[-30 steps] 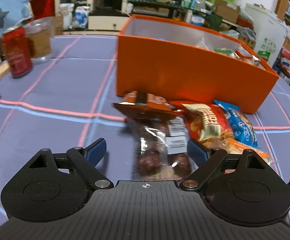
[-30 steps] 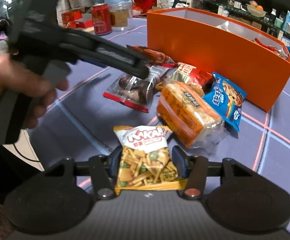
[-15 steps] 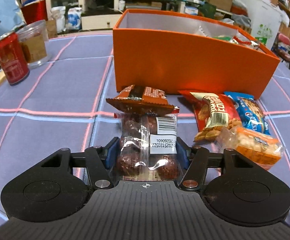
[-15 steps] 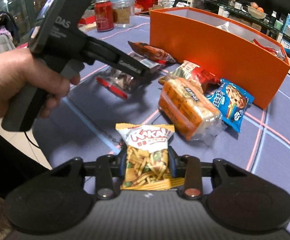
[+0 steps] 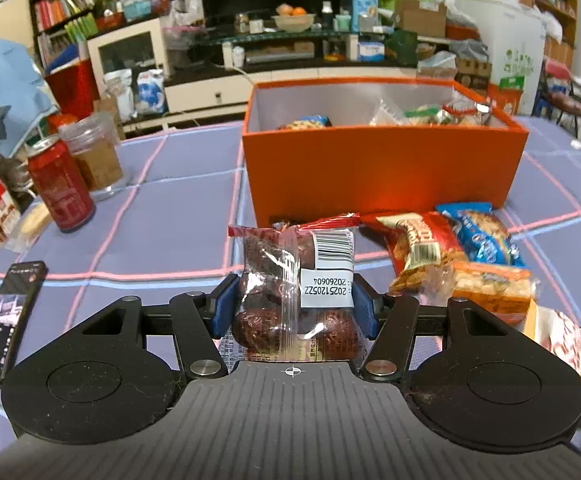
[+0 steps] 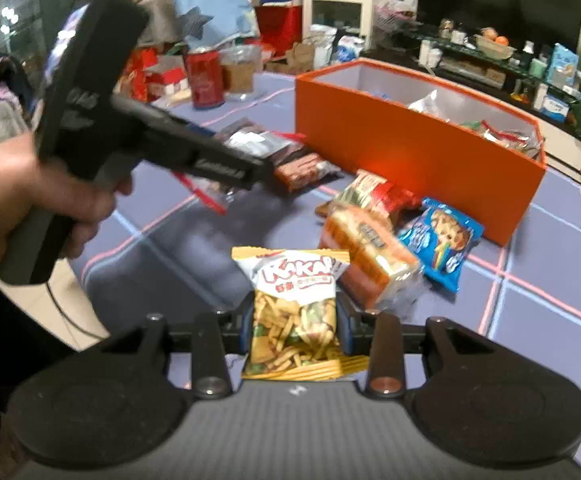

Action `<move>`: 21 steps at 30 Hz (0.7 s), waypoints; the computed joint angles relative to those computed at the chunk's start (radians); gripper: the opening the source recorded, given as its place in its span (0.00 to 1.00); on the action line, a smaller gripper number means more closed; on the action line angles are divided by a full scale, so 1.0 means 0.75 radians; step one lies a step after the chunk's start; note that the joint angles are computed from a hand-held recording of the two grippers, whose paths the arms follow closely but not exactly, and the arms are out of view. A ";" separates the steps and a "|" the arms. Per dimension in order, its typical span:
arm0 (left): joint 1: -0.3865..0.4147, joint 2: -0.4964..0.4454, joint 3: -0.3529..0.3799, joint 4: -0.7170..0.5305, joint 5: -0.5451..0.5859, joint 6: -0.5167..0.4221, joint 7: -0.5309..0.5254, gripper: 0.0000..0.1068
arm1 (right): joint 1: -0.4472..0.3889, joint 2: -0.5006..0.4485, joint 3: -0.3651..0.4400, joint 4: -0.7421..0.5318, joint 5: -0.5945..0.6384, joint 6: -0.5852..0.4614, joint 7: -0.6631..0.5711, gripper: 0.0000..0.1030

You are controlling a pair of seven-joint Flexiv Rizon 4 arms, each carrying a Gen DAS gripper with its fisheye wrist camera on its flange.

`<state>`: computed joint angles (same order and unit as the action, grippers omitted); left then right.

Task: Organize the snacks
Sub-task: 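Carry dates bag in left tool and KAKA bag in right tool to orange box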

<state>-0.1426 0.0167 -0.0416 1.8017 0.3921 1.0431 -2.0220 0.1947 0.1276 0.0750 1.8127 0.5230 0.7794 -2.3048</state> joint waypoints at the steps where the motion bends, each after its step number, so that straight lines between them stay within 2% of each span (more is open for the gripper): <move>1: 0.001 0.006 0.002 0.001 -0.013 0.010 0.005 0.36 | -0.001 -0.002 0.000 -0.005 0.000 0.010 0.013 0.37; 5: 0.019 0.023 0.001 -0.028 0.014 0.073 0.002 0.36 | -0.005 -0.009 -0.012 -0.044 0.035 0.053 0.048 0.37; 9: 0.041 -0.051 0.000 -0.145 -0.006 0.106 0.013 0.36 | -0.011 -0.089 -0.015 -0.150 0.019 0.145 0.131 0.37; 12: 0.034 -0.165 0.010 -0.307 0.005 0.105 0.031 0.36 | -0.016 -0.209 -0.005 -0.303 -0.033 0.213 0.213 0.37; 17: -0.006 -0.377 0.055 -0.574 -0.073 0.045 0.086 0.36 | 0.007 -0.488 -0.004 -0.584 -0.300 0.315 0.443 0.37; 21: -0.066 -0.492 0.120 -0.727 -0.073 -0.033 0.109 0.36 | 0.001 -0.618 0.003 -0.694 -0.425 0.337 0.553 0.37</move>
<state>-0.1922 -0.3521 0.0483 1.2561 0.3370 1.0182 -1.9404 0.1952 -0.3356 0.0770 1.2921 0.2041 1.0318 -1.8897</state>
